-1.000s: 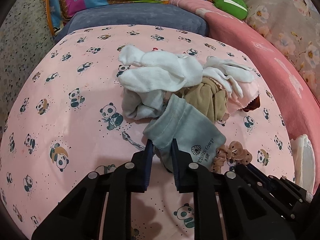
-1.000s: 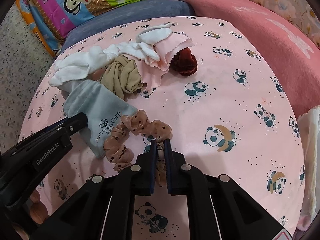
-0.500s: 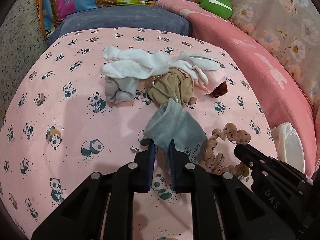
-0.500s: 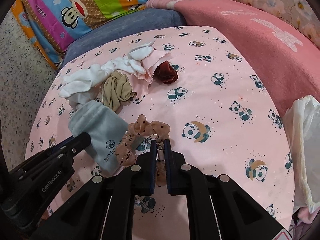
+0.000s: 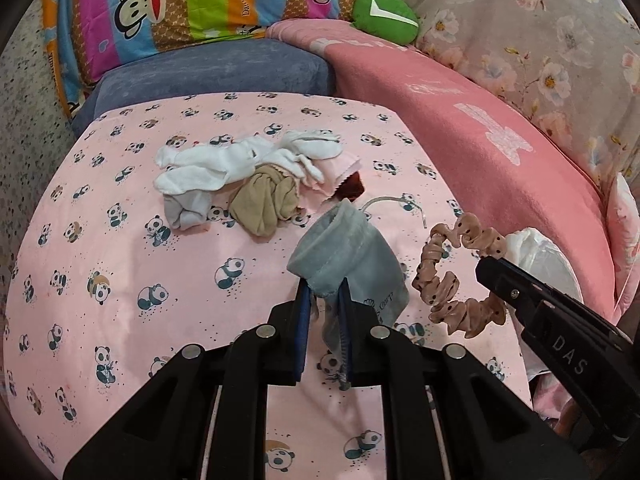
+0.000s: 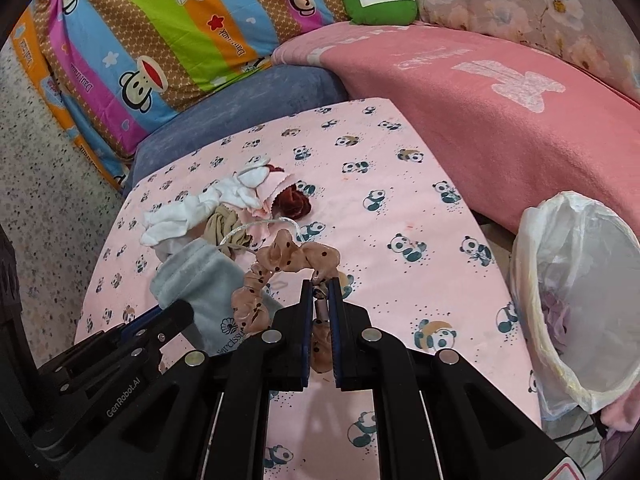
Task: Collect trash
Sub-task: 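Carry pouch and scrunchie over the white bin and open both tools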
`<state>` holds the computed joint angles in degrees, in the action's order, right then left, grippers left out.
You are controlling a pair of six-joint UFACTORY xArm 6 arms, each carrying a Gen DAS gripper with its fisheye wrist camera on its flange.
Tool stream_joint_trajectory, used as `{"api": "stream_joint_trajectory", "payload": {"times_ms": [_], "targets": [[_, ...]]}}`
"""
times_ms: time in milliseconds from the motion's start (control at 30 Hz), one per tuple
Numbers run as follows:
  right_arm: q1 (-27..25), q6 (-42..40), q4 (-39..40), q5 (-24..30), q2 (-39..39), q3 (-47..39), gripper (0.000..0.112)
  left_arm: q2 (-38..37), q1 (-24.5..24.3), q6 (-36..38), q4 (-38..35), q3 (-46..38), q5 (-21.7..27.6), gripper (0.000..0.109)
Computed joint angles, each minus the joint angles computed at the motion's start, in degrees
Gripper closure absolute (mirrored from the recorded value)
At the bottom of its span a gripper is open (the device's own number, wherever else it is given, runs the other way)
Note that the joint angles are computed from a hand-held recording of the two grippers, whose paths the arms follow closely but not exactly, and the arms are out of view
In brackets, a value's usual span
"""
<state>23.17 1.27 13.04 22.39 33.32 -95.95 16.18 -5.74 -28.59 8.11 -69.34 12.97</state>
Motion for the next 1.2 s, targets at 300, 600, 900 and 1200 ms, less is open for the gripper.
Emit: {"api": "stream_joint_trajectory", "payload": {"times_ms": [300,600,900,1200], "targets": [[-3.7,-0.3,1.7,-4.6,-5.9,6.8,0.103,1.3,-4.5,-2.5,6.2,-5.1,1.9,0.095],[-9.8,-1.7,5.6,-8.3,-10.9,13.5,0.103,6.3,-9.8,-0.8,7.9,-14.2,5.0,0.095],[-15.4,-3.3,9.2,-10.0,-12.7,16.9,0.103,12.6,-14.3,3.1,6.6,-23.9,9.2,0.095],[-19.5,-2.9,9.9,-10.6,-12.9,18.4,0.103,18.8,-17.6,7.2,4.1,-33.5,13.4,0.095]]}}
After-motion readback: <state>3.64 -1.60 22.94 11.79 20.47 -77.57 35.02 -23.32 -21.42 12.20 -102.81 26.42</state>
